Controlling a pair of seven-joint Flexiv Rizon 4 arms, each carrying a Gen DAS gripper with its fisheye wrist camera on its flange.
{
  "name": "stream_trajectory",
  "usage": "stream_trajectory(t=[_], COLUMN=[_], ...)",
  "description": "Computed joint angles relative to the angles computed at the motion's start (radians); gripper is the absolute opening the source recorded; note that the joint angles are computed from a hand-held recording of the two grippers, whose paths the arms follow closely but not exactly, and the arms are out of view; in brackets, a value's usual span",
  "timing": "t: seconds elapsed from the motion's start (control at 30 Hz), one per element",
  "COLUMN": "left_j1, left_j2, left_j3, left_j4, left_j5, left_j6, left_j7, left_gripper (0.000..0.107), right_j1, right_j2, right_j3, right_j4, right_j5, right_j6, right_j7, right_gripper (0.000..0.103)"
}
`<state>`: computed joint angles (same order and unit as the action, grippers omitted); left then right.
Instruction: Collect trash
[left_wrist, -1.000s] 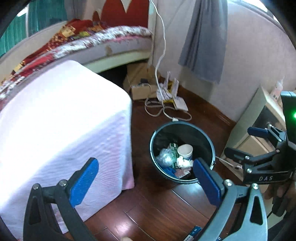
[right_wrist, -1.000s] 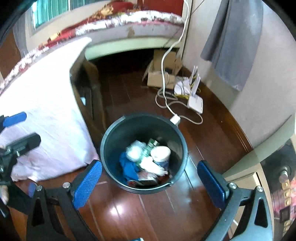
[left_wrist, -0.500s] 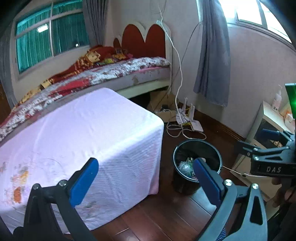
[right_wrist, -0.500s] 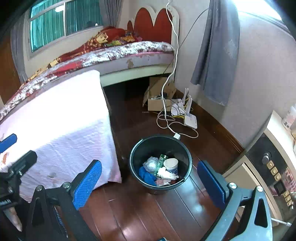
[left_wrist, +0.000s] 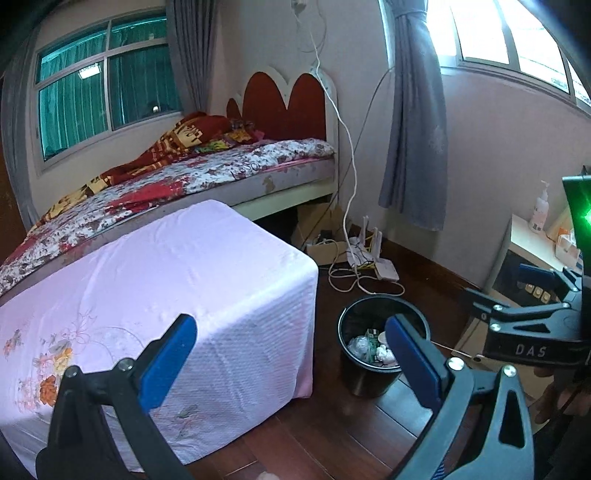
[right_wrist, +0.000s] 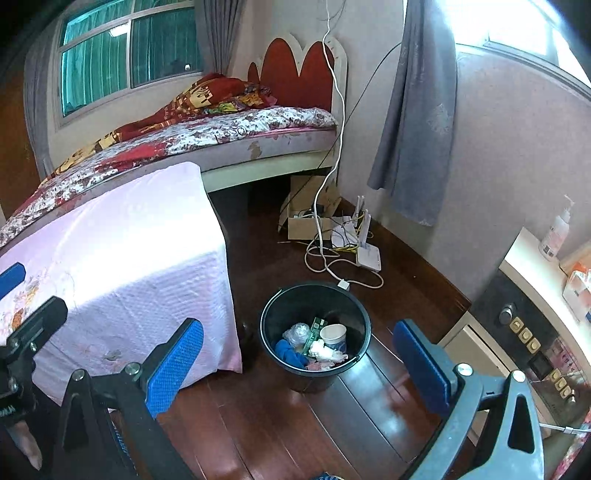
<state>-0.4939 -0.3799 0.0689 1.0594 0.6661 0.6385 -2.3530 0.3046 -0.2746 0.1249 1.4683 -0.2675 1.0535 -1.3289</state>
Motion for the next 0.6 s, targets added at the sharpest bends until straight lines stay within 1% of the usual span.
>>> stream_trajectory(t=[0.17,0.4,0.6], left_j1=[-0.004,0.001,0.005], left_j2=[0.001,0.005,0.005], left_j3=[0.005,0.006,0.002], left_j4=[-0.004,-0.002,-0.003], left_j5=[0.015,0.018,0.017], left_j6=[-0.003,-0.008,-0.010], left_j7=[-0.012,-0.033,-0.028], left_gripper=[0.102,0.102,0.102], right_j1=[0.002,0.006,0.004], right_j2=[-0.003,-0.005,-0.006], right_j3=[-0.006,-0.009,-0.008], right_j4=[0.000,0.004,0.004], right_j5=[-0.012,-0.029,-0.029], right_j6=[0.022,0.023,0.025], right_j7=[0.010,0.014,0.012], right_gripper=[0.103,0.103,0.103])
